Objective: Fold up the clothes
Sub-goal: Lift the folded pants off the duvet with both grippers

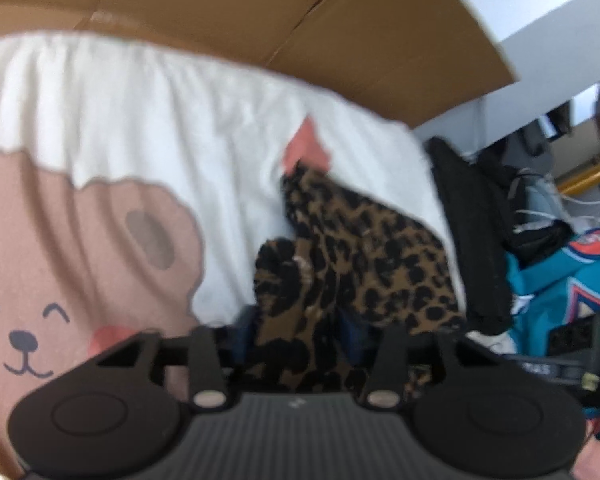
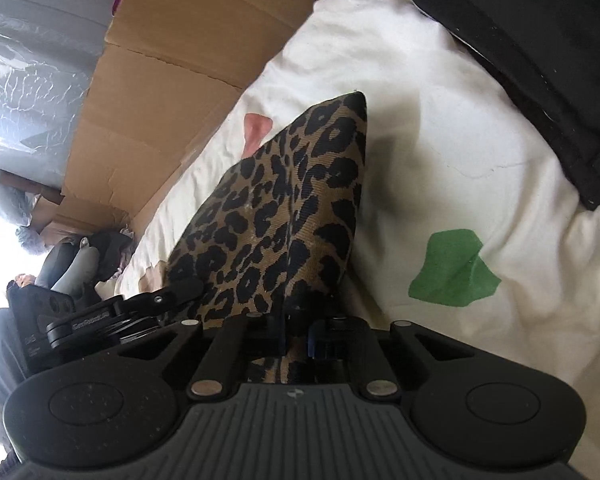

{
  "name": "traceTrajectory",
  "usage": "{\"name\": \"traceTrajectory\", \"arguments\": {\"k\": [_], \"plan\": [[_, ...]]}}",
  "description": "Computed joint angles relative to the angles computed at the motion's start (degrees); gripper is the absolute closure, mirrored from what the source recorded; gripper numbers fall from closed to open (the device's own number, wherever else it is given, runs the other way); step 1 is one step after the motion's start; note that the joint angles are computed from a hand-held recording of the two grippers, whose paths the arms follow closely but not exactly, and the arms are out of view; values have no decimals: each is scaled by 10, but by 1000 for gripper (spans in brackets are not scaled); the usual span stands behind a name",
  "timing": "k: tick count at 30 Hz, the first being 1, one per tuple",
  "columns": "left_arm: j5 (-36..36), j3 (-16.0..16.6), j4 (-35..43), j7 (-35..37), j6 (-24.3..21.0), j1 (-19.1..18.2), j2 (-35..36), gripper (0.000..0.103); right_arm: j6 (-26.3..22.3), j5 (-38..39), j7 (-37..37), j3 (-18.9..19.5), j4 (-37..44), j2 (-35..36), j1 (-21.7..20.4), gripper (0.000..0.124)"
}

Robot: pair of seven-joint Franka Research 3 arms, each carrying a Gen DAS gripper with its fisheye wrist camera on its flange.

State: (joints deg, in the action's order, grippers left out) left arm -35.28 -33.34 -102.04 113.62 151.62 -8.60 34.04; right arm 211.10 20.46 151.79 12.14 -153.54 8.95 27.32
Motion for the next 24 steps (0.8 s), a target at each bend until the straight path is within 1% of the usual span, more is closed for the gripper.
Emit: {"name": "traceTrajectory", "arguments": {"k": [1, 2, 4, 5, 6, 7, 8, 9, 12, 16, 20, 22, 24], "plan": [[-4, -2, 3, 2, -2, 3, 6, 44, -8, 1, 2, 0, 2, 1, -1, 109], [-8, -5, 6, 5, -3, 6, 12, 42, -15, 3, 2, -1, 4, 2, -2, 103], [-17, -9, 11, 3, -3, 9, 19, 41, -19, 5, 2, -2, 7, 7, -2, 98], [-21, -11, 13, 3, -4, 11, 22, 43, -12, 0, 9, 0, 7, 11, -6, 98], [-25, -13, 15, 2, -4, 12, 26, 50, -8, -1, 12, 1, 8, 14, -7, 98], [-19, -10, 17, 1, -4, 8, 25, 54, -4, -2, 15, 1, 9, 16, -8, 102], [-15, -12, 14, 10, 0, 7, 22, 58, -3, -1, 13, 1, 10, 16, -7, 112], [-11, -14, 12, 19, 4, 6, 18, 64, -9, 4, 0, -1, 12, 12, -3, 115], [-12, -18, 4, 24, 5, 6, 2, 73, -29, 48, -50, -9, 18, -5, 18, 116], [-20, -20, -13, 28, 12, 5, -29, 75, -43, 129, -121, -14, 26, -21, 48, 117], [-39, -20, -34, 43, 20, 2, -64, 76, -59, 244, -235, -16, 39, -44, 82, 118], [-57, -20, -43, 51, 25, 1, -80, 76, -58, 291, -287, -11, 42, -59, 89, 118], [-79, -19, -51, 59, 30, 0, -97, 76, -47, 307, -298, -3, 39, -72, 87, 118]]}}
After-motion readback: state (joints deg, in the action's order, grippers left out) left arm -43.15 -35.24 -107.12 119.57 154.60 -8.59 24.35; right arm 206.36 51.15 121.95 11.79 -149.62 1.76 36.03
